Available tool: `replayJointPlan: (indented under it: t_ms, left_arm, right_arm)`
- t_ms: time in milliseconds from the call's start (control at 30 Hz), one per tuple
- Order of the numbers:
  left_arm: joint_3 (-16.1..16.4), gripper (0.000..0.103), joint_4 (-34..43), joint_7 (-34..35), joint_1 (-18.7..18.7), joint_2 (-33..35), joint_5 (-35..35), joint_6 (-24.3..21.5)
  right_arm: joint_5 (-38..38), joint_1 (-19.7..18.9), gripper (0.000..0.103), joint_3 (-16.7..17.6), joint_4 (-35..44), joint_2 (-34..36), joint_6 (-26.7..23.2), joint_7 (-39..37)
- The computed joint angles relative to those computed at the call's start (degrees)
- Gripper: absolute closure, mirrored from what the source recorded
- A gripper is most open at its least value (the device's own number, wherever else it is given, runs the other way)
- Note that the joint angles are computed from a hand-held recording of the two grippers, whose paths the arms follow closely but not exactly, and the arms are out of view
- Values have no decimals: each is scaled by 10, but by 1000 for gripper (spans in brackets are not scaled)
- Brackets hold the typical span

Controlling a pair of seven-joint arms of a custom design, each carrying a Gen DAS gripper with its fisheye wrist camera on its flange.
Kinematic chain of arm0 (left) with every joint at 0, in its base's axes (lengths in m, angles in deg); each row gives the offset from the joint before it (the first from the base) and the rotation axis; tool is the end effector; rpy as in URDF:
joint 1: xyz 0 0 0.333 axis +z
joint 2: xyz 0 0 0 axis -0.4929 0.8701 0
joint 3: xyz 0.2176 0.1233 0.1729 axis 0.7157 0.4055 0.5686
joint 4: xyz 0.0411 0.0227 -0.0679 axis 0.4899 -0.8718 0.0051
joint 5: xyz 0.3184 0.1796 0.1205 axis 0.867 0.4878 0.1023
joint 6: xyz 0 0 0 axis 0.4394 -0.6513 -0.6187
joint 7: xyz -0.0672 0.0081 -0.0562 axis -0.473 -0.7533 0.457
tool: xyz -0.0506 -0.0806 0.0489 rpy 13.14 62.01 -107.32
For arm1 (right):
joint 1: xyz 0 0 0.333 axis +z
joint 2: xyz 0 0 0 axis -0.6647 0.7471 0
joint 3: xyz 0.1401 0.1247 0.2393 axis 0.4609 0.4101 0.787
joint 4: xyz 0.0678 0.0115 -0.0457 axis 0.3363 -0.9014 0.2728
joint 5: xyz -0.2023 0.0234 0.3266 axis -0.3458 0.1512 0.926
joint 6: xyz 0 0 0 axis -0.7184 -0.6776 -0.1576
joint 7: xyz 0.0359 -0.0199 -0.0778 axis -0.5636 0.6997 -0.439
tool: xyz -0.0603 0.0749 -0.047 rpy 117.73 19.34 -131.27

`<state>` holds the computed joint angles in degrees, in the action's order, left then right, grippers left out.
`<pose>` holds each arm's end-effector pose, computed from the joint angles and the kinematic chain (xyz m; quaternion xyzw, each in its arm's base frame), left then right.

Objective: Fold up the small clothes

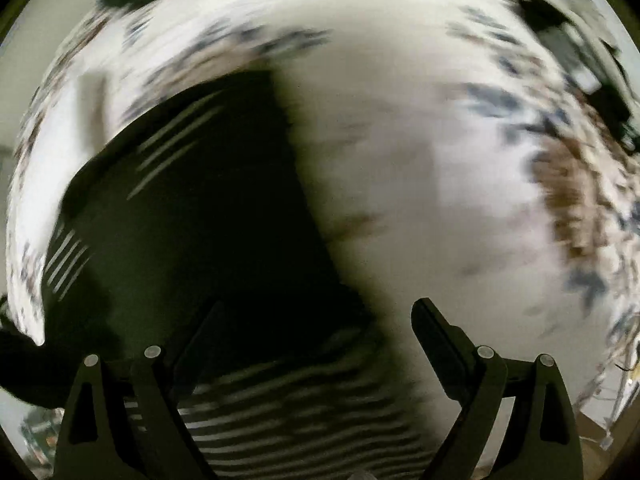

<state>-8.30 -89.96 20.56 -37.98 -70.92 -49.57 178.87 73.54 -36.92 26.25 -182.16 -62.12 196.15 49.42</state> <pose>0.4897 -0.1612 0.5985 -0.7153 0.6375 -0.2769 0.0727 0.4302 0.0389 0.5124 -0.4688 0.8820 0.0020 0.0479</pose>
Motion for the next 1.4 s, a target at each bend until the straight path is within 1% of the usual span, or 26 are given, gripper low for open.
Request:
replayJointPlan:
  t_ms: [67, 167, 267, 300, 367, 433, 533, 567, 600, 633, 667, 700, 767, 833, 867, 900, 967, 1033, 1067, 1100, 1133, 1167, 1233, 1333, 1367, 1400]
  left_arm:
    - [-41, 98, 37, -24, -27, 56, 15, 12]
    - [-78, 98, 102, -75, -66, 142, 59, 9]
    - [-87, 97, 168, -125, -102, 216, 106, -26]
    - [-86, 94, 184, -145, -115, 233, 127, -37]
    - [-82, 93, 209, -172, -138, 258, 168, -69]
    - [-78, 90, 205, -182, -149, 253, 187, -81]
    - [-73, 58, 139, -186, -147, 199, 207, -58]
    - [-71, 32, 110, -187, -142, 172, 216, -56]
    - [-67, 12, 72, -192, -135, 137, 230, -58]
    - [-66, 9, 46, -193, -128, 111, 239, -62]
    - [-58, 8, 1, -194, -121, 67, 253, -76]
    - [-63, 8, -24, -194, -105, 43, 265, -89]
    - [-59, 8, -90, -193, -80, -20, 287, -124]
    - [-62, 8, -139, -202, -52, -64, 313, -159]
    - [-60, 8, -165, -210, -37, -85, 323, -178]
    - [-58, 8, -181, -214, -27, -96, 324, -185]
    - [-51, 8, -216, -229, -5, -121, 323, -195]
    - [-44, 8, -242, -240, 13, -141, 323, -199]
    - [-41, 8, -250, -243, 19, -148, 319, -197]
    - [-39, 8, -261, -248, 26, -156, 316, -193]
    - [-38, 8, -264, -251, 31, -158, 314, -188]
    - [-33, 8, -272, -251, 33, -166, 306, -178]
    - [-29, 8, -278, -245, 38, -174, 297, -165]
    - [-25, 8, -283, -234, 44, -182, 285, -144]
    - [-24, 8, -287, -230, 46, -188, 282, -138]
    - [-24, 8, -291, -226, 49, -194, 281, -132]
  right_arm:
    - [-14, -26, 8, -29, -18, -27, -17, -19]
    - [-32, -67, 8, -59, -28, -44, -27, -53]
    - [-46, -106, 8, -83, -29, -55, -36, -90]
    - [-47, -118, 8, -91, -29, -56, -38, -103]
    - [-41, -138, 8, -103, -36, -67, -42, -124]
    - [-23, -152, 8, -123, -32, -62, -43, -155]
    - [36, -158, 8, -147, -18, -57, -70, -211]
    - [65, -157, 14, -158, -16, -57, -72, -235]
    - [81, -160, 36, -158, -21, -65, -70, -247]
    - [96, -159, 47, -157, -22, -69, -68, -260]
    - [112, -154, 55, -156, -16, -61, -73, -277]
    - [138, -141, 55, -158, -7, -47, -79, -299]
    - [197, -117, 55, -155, 7, -16, -77, -341]
    - [239, -102, 51, -142, 21, 13, -68, -363]
    - [259, -93, 45, -134, 33, 35, -63, -371]
    - [279, -83, 43, -124, 46, 59, -52, -377]
    - [311, -66, 43, -102, 66, 103, -19, -395]
    - [294, -56, 43, -75, 88, 141, 7, -376]
    - [297, -52, 46, -69, 100, 164, 13, -374]
    - [297, -50, 77, -65, 106, 179, 17, -370]
    - [277, -49, 92, -58, 112, 192, 19, -354]
    - [241, -48, 92, -51, 122, 205, 5, -333]
    - [243, -50, 92, -51, 124, 207, -1, -336]
    - [270, -63, 89, -64, 154, 207, -72, -342]
    - [278, -71, 77, -69, 166, 207, -89, -333]
    - [279, -78, 54, -73, 181, 210, -95, -321]
